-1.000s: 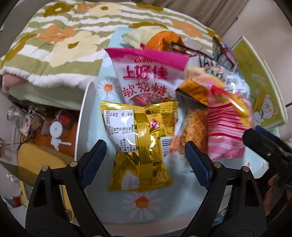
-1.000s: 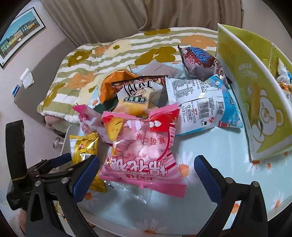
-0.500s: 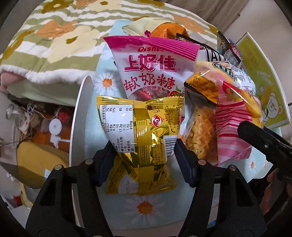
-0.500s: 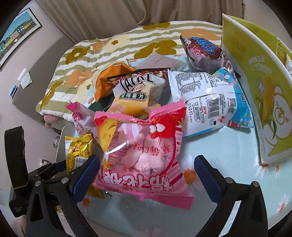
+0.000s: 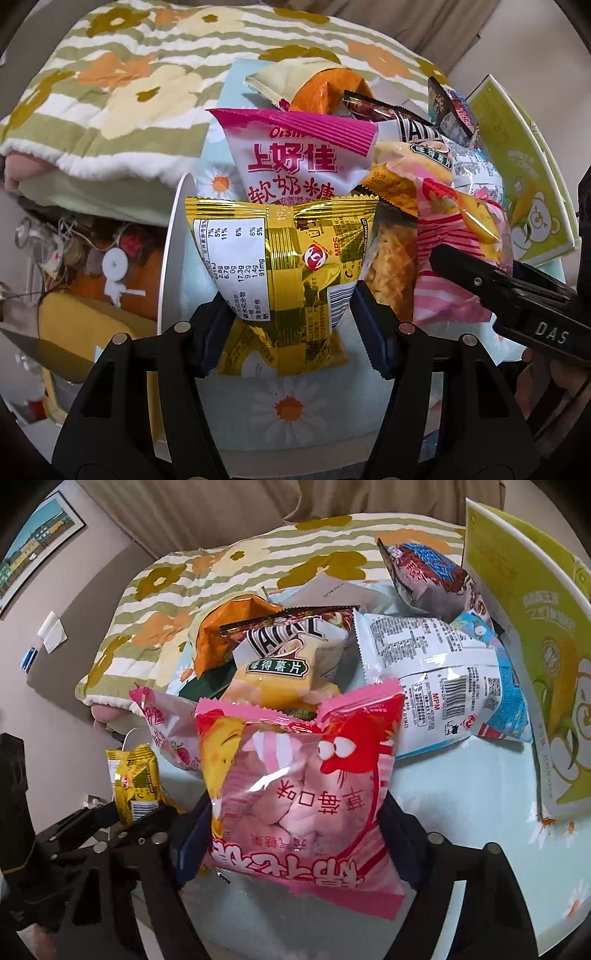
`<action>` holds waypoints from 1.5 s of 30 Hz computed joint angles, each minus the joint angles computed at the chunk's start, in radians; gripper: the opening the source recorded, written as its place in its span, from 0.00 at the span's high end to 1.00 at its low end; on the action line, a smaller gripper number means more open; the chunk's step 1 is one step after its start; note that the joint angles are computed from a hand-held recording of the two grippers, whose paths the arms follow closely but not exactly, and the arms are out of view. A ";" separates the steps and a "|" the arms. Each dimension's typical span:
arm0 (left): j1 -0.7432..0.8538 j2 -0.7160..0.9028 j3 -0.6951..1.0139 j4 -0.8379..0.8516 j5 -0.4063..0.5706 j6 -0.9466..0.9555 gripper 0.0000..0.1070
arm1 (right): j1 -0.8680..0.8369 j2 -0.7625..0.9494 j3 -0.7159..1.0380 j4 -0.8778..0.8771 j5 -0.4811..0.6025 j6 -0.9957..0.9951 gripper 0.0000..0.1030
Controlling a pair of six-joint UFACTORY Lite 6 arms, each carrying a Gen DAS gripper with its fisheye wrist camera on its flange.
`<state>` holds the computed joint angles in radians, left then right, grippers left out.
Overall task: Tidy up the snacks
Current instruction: 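Carry gold and pink candy bags into the box and release both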
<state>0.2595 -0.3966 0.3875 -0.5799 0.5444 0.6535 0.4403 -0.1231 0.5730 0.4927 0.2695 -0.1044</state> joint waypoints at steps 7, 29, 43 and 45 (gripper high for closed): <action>0.031 -0.132 0.009 0.062 0.104 -0.062 0.47 | 0.011 -0.120 -0.035 -0.094 0.033 0.103 0.34; -0.686 -0.085 0.592 0.603 0.159 -1.040 0.47 | -0.833 -0.411 0.285 0.299 0.710 -0.720 0.34; -1.105 0.790 1.475 0.951 0.178 -1.623 0.47 | -1.271 0.319 1.000 0.377 0.977 -1.092 0.34; -1.102 0.933 1.656 0.900 0.222 -1.579 0.47 | -1.272 0.419 1.110 0.361 0.981 -1.068 0.34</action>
<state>-0.8428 0.5362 2.0430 0.3196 0.7667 -0.9252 -0.8314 0.2959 1.6832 0.8533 1.2508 -1.1721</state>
